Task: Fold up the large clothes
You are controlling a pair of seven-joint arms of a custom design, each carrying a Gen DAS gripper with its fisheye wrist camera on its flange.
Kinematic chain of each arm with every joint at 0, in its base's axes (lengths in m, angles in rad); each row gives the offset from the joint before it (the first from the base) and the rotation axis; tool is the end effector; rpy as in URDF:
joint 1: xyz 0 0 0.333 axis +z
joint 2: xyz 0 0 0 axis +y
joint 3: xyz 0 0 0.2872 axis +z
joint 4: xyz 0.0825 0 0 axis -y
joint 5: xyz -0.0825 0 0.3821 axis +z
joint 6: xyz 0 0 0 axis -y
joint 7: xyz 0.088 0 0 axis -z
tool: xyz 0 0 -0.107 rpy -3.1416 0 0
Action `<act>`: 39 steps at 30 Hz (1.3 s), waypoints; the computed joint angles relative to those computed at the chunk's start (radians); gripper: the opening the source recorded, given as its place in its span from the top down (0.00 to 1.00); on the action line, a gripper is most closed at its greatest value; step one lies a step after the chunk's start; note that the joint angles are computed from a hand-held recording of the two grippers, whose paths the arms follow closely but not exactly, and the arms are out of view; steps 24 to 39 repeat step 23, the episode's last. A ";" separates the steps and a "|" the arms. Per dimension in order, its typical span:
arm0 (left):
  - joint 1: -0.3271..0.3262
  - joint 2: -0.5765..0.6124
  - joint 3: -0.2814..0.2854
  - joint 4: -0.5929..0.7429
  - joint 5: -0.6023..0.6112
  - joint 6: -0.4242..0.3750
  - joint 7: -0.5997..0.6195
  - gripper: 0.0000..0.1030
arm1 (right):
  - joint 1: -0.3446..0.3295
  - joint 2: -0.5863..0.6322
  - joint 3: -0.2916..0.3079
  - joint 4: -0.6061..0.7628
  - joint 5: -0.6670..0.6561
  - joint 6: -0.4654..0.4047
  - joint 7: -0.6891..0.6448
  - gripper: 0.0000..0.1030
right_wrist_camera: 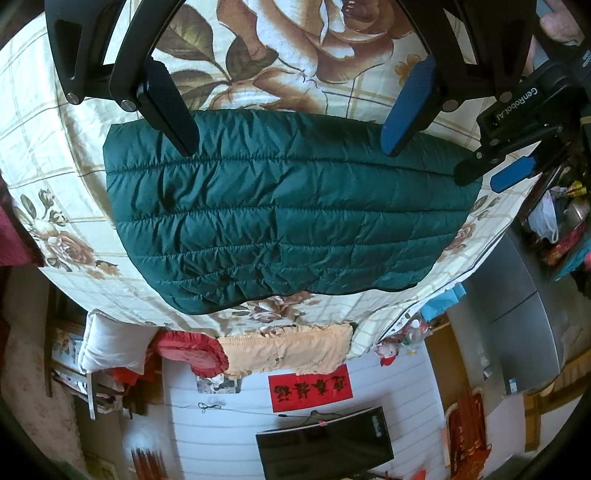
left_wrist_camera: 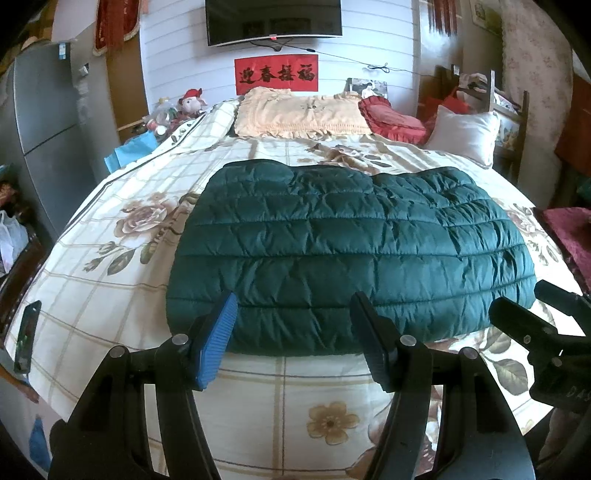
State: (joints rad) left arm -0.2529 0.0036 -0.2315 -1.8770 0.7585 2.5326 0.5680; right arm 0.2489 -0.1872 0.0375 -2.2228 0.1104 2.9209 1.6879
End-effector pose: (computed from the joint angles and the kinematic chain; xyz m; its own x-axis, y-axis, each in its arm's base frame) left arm 0.5333 -0.2890 0.5475 0.0387 -0.9990 -0.0207 -0.6461 -0.0092 -0.7632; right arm 0.5240 0.1482 0.5330 0.1573 -0.9709 -0.1808 -0.6566 0.0339 -0.7535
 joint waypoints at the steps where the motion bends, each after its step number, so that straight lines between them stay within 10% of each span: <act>1: 0.000 -0.001 0.000 -0.001 0.001 0.000 0.000 0.38 | 0.002 0.001 -0.001 0.002 0.003 -0.001 -0.002 0.05; 39: -0.001 0.017 0.006 0.012 0.030 0.015 -0.020 0.38 | 0.008 0.016 -0.003 0.011 0.029 -0.013 -0.020 0.05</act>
